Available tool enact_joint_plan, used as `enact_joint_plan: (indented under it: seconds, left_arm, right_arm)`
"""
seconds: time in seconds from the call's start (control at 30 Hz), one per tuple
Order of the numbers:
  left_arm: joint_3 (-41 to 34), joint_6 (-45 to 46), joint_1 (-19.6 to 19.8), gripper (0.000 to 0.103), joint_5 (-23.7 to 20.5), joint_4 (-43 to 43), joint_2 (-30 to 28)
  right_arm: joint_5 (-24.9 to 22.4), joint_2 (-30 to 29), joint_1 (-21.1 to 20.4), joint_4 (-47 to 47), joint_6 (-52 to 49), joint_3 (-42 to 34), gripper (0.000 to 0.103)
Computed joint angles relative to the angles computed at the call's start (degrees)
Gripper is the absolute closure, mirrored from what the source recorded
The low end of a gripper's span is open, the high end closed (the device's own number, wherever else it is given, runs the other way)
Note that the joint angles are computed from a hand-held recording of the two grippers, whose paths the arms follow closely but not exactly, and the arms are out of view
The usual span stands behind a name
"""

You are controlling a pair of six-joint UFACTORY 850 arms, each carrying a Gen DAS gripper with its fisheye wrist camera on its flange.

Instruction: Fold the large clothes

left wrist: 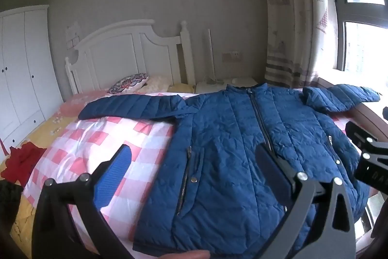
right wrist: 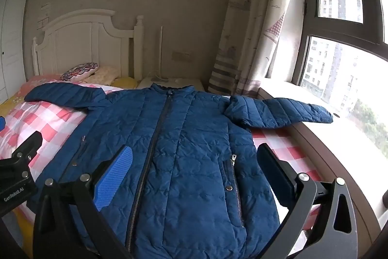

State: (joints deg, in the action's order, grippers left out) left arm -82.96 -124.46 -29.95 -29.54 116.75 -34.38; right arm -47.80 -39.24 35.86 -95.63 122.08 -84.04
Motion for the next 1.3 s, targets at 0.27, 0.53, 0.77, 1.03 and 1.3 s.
enact_joint_plan:
  seconds: [0.27, 0.53, 0.77, 1.03, 1.3]
  left_arm:
    - [-0.4, 1.9, 0.2, 0.002, 1.7, -2.4, 0.0]
    - [-0.6, 2.5, 0.2, 0.002, 2.0, -3.0, 0.0]
    - [0.0, 0.8, -0.2, 0.002, 1.1, -2.1, -0.6]
    - [0.3, 1.1, 0.3, 0.002, 2.2, -2.7, -0.5]
    - [0.3, 1.9, 0.4, 0.002, 2.6, -3.8, -0.4]
  right_arm:
    - [1.6, 1.1, -0.9, -0.2, -0.3, 0.9, 0.005]
    - [1.9, 0.9, -1.0, -0.2, -0.5, 0.6, 0.005]
    - [2.0, 0.7, -1.0, -0.3, -0.6, 0.6, 0.005]
    - [3.1, 0.7, -1.1, -0.2, -1.1, 0.4, 0.005]
    - [3.9, 0.7, -1.1, 0.0, -1.9, 0.2, 0.005]
